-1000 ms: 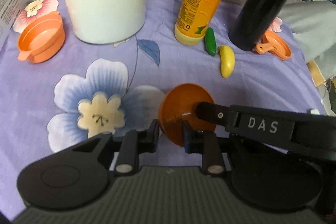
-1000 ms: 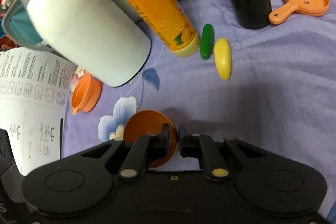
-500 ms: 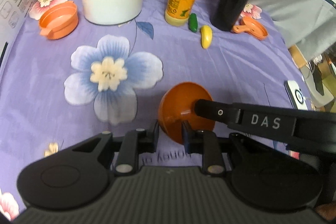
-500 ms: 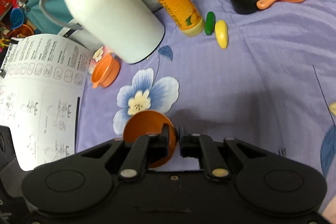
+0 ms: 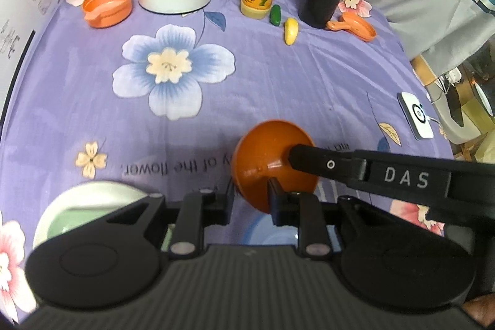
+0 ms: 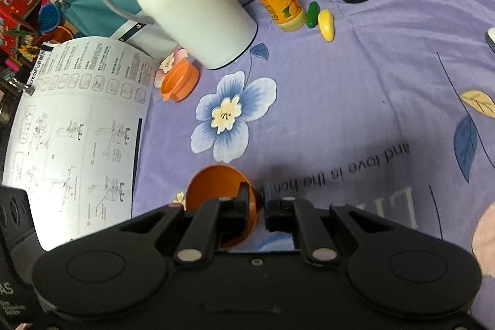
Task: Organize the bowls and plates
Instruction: 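Lift and carry the orange bowl over the blue bowl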
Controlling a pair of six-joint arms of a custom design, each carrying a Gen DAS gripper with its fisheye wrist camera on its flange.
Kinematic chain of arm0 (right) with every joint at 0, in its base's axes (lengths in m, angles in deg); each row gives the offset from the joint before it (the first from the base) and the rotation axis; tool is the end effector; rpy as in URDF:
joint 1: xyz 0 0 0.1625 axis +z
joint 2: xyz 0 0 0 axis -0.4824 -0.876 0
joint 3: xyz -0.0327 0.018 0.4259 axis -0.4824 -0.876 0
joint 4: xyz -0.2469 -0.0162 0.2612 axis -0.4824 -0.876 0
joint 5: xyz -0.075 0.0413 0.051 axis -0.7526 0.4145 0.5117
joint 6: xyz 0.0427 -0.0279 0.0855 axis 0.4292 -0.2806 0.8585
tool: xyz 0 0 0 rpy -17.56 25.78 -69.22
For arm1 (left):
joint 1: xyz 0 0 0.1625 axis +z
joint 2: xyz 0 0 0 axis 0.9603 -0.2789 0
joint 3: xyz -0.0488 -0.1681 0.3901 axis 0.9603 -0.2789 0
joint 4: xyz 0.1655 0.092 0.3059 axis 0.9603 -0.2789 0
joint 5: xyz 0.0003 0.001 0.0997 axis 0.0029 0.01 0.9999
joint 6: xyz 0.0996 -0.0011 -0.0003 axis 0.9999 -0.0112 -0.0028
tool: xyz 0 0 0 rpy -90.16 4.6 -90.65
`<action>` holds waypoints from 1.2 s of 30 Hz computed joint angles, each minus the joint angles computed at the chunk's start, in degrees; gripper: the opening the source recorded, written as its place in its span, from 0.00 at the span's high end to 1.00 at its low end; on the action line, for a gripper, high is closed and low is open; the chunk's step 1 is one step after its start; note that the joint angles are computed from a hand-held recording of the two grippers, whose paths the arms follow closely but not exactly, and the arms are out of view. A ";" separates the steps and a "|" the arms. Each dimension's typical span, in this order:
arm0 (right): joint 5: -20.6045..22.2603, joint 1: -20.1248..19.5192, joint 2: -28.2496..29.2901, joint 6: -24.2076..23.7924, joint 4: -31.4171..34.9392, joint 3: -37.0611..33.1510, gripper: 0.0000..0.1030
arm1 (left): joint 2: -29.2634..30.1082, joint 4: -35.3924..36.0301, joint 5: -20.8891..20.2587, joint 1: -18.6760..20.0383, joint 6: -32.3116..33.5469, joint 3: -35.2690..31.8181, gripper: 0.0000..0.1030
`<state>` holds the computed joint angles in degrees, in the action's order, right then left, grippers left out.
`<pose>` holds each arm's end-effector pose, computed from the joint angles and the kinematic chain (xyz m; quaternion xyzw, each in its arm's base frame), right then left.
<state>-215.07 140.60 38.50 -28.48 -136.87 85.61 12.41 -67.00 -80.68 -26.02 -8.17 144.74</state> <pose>0.2608 -0.4564 0.1648 -0.1496 -0.8752 0.4413 0.1300 -0.2720 -0.5606 0.1866 0.3269 0.9202 -0.0863 0.1974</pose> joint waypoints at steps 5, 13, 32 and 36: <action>-0.65 1.26 -0.42 1.41 -1.36 2.54 0.91 | -2.10 -0.31 -0.26 -0.80 -0.73 2.98 0.79; -2.00 2.92 -0.53 2.90 -3.30 5.46 0.91 | -5.00 -1.54 -1.16 -1.97 -1.40 6.91 0.79; -1.38 3.15 -0.72 5.85 -5.57 10.59 0.91 | -6.29 -0.79 -0.30 -3.50 -1.81 10.83 0.79; -1.86 3.36 -0.85 6.50 -4.93 10.79 0.91 | -6.33 -0.95 -0.36 -3.72 -1.43 11.33 0.78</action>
